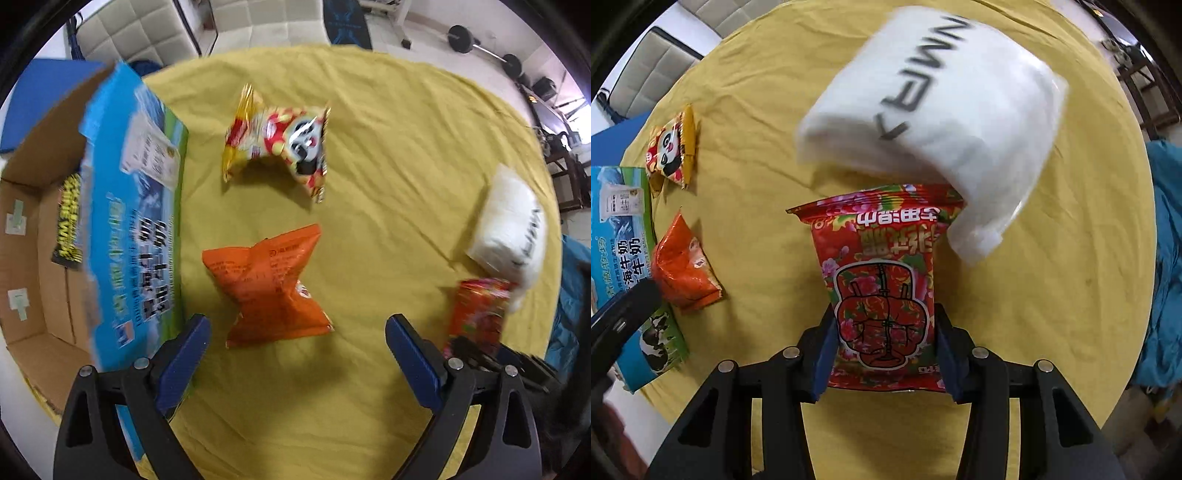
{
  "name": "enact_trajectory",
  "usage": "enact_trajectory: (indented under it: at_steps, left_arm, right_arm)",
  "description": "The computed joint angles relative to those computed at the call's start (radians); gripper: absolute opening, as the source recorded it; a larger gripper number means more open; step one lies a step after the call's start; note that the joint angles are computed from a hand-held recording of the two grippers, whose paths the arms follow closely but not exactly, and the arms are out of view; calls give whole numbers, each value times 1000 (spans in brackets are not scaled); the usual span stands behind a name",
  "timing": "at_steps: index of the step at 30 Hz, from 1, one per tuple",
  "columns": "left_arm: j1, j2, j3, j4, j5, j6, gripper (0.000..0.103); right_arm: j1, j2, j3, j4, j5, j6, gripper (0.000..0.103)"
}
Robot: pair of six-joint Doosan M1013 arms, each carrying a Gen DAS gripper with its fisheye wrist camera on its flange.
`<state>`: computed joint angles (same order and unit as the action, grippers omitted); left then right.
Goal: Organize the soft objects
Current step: 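Grasp the orange packet with the left gripper while the right grasps the red snack bag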
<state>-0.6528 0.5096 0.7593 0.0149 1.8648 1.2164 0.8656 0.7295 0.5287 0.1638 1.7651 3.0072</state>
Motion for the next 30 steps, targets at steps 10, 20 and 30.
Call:
enact_trajectory:
  at_steps: [10,20,30]
  left_arm:
    - [34,55,3,-89,45,-43,79]
    - [7,-20,118,-94,-16,17,44]
    - [-52,-117,276,-66,-39,106,44]
  right_arm:
    - [-1,65,-150,-32,120,-13,49]
    - [14,116,-242,-8,196,-30,48]
    - [54,195,-376,50,308,2,48]
